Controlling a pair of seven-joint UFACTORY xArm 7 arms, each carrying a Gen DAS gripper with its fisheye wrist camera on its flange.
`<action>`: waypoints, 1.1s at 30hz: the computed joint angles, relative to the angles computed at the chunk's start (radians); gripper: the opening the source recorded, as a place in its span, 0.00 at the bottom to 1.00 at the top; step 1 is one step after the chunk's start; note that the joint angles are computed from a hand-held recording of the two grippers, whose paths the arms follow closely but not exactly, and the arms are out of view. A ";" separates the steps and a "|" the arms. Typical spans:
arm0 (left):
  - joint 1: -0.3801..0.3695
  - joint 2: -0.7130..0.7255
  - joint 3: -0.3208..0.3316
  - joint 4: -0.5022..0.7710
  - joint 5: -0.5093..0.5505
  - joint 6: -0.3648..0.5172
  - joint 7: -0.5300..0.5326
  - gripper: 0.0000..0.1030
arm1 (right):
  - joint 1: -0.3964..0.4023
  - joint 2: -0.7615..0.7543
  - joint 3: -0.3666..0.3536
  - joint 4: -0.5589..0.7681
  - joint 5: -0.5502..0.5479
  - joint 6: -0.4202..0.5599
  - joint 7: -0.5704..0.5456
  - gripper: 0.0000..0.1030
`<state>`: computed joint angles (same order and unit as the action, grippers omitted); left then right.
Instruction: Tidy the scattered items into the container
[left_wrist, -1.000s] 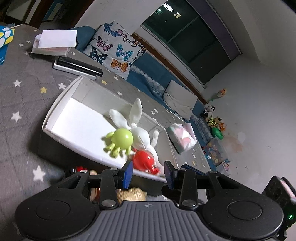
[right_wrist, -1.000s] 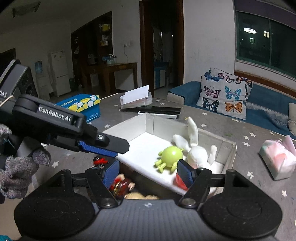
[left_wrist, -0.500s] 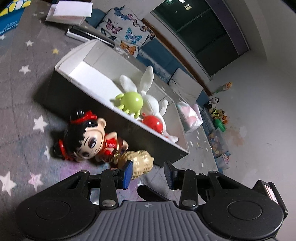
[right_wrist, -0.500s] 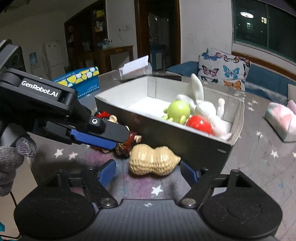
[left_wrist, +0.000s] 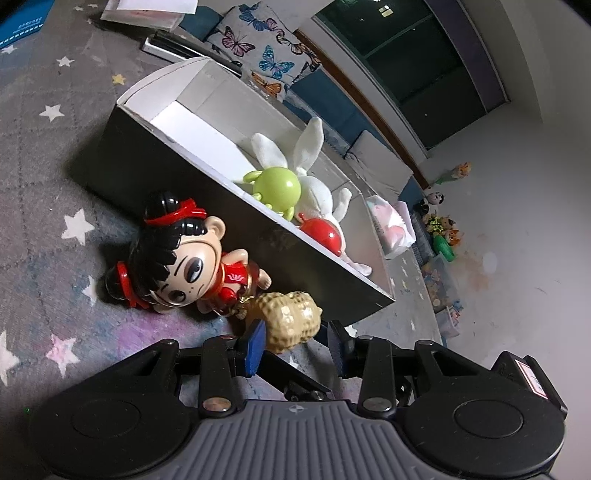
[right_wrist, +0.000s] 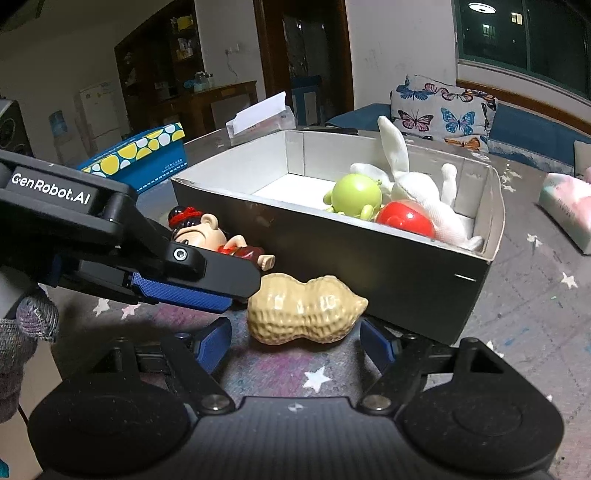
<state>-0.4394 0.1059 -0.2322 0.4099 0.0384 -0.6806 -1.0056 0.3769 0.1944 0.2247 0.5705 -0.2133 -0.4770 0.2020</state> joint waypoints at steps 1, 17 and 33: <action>0.002 0.003 0.000 0.003 0.006 0.003 -0.004 0.38 | -0.002 0.005 0.001 0.004 -0.002 0.000 0.003 0.76; 0.036 0.036 -0.009 0.050 0.137 0.016 -0.036 0.38 | 0.003 0.002 -0.013 -0.020 0.023 -0.013 -0.039 0.76; 0.034 0.004 0.001 0.042 0.139 0.034 -0.022 0.38 | -0.029 -0.025 -0.015 -0.045 -0.016 -0.021 -0.027 0.75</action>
